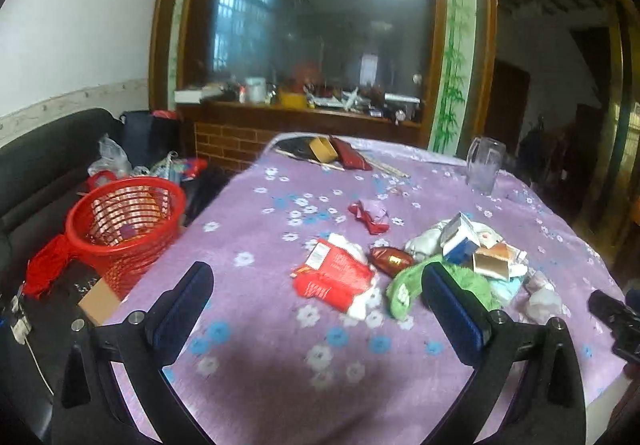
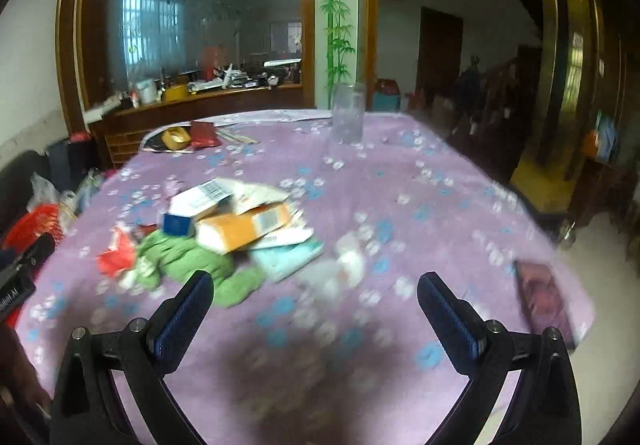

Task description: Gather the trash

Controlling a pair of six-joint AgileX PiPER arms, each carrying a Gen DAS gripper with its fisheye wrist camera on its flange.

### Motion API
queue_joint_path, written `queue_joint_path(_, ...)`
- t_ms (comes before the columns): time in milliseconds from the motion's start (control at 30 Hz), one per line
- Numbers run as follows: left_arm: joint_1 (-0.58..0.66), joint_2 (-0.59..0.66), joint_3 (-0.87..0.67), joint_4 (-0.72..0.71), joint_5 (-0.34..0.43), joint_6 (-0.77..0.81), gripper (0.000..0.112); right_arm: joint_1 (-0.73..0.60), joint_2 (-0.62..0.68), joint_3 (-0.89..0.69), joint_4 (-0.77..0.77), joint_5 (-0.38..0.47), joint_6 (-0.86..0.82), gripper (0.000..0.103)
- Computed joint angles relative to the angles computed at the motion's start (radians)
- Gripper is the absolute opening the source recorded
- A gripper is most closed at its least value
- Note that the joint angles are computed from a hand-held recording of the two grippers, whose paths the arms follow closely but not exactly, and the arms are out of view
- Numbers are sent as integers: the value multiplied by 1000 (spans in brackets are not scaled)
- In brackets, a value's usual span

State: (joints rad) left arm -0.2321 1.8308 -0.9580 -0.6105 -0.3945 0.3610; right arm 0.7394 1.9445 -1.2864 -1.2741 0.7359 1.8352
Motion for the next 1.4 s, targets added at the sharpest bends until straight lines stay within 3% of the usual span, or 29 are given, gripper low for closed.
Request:
queue_joint_path(100, -10, -33, 95, 27, -82, -18, 103, 79, 35, -8, -26, 110, 31, 99)
queue_joint_path(233, 13, -77, 203, 154, -132, -143, 103, 146, -11, 74, -112, 147, 181, 99)
queue_joint_path(333, 21, -83, 233, 159, -143, -148, 103, 159, 4, 67, -110, 163, 152, 99)
queue_joint_path(667, 28, -44, 184, 119, -73, -108, 103, 144, 38, 35, -109, 138, 122, 93)
queue_joint_path(1400, 37, -42, 166, 73, -31, -50, 103, 159, 64, 6, -100, 187, 87, 93)
